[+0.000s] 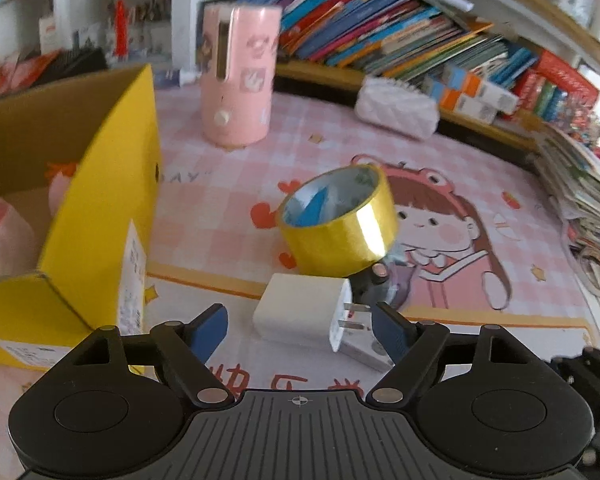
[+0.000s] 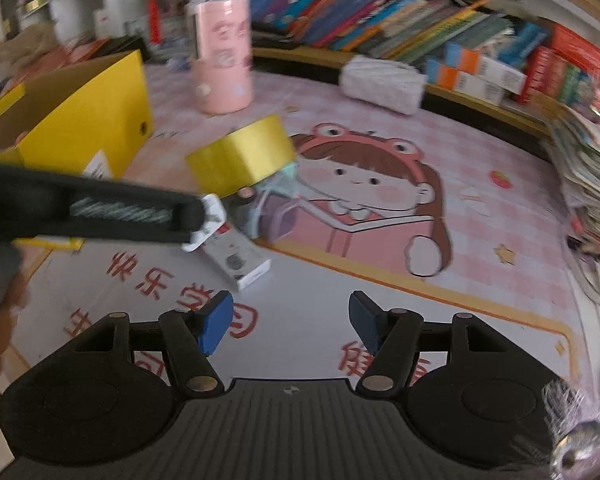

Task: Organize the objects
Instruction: 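Close the left tool on the white charger plug while the right tool grasps the small white box, then lift the charger plug with the left tool while the right tool lifts the small white box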

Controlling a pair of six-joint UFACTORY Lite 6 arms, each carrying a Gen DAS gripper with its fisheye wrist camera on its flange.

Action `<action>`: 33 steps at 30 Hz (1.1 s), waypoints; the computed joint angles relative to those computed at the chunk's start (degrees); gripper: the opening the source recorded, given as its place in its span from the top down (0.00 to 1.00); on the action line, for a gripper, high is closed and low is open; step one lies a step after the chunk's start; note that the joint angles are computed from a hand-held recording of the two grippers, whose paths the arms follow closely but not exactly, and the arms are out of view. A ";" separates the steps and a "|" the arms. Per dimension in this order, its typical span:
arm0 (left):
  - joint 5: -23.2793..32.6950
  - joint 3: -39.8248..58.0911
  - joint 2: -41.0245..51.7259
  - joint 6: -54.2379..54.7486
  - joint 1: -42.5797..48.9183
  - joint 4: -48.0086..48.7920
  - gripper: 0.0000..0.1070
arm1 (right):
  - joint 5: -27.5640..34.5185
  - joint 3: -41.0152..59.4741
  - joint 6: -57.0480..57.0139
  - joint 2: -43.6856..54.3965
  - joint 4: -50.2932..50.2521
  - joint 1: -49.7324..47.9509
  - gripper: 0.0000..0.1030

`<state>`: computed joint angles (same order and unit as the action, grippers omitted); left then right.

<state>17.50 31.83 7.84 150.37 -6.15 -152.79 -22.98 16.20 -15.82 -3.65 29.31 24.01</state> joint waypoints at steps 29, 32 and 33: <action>-0.36 -5.43 -14.19 -23.02 6.67 25.82 0.34 | -9.45 11.71 17.39 20.33 -30.92 -5.64 0.47; -0.20 -6.22 -16.24 -25.67 7.83 28.28 0.34 | -9.04 14.08 21.07 22.99 -35.18 -6.86 0.50; 0.06 -6.65 -16.90 -25.91 8.24 28.79 0.34 | -10.23 13.89 21.57 23.34 -35.54 -6.98 0.51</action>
<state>17.56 25.18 -9.06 124.46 2.09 -124.00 -33.21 30.09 5.75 19.70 -6.23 17.03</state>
